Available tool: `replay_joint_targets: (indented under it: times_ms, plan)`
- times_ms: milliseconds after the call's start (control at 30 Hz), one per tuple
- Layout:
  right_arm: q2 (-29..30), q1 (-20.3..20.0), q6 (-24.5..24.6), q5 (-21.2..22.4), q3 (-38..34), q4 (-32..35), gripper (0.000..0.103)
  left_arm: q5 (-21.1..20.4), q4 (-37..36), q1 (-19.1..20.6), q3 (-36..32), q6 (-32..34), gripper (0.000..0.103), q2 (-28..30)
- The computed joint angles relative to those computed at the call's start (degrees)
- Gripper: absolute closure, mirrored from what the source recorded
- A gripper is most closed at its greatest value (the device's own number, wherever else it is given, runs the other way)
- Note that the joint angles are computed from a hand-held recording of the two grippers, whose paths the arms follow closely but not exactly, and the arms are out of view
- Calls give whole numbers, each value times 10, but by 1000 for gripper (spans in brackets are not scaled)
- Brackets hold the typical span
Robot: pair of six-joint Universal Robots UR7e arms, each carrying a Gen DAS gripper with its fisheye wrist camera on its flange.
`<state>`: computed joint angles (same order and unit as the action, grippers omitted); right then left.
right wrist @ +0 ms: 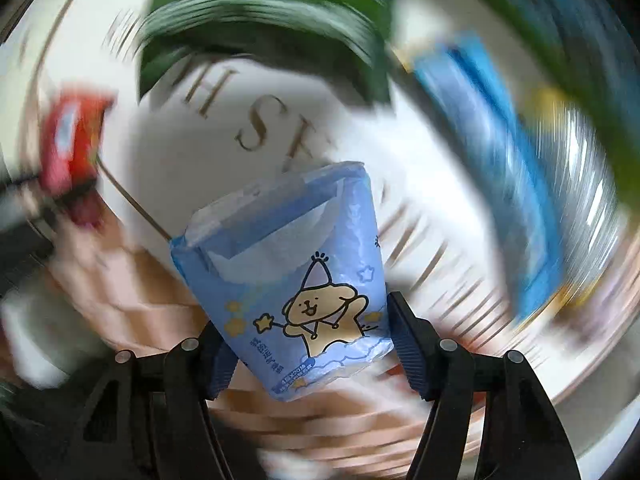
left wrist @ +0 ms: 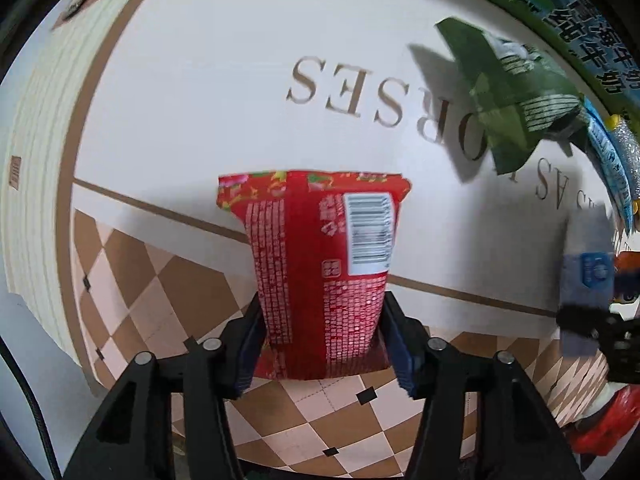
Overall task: Organize soft objects
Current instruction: 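Grasp the blue tissue pack with the right gripper while the left holds the red bag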
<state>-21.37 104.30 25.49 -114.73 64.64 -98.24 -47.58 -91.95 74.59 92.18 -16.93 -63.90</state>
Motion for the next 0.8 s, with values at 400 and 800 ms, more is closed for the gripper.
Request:
replay_joint_targets:
  times_ms: [400,800]
  plan:
    - [-43,3,91,-21,66,-92,13,-1,-14,29,-47,27,36,37]
    - [-70,5,163,-79,129,-119,46,23,-42,5,-47,64,61,47]
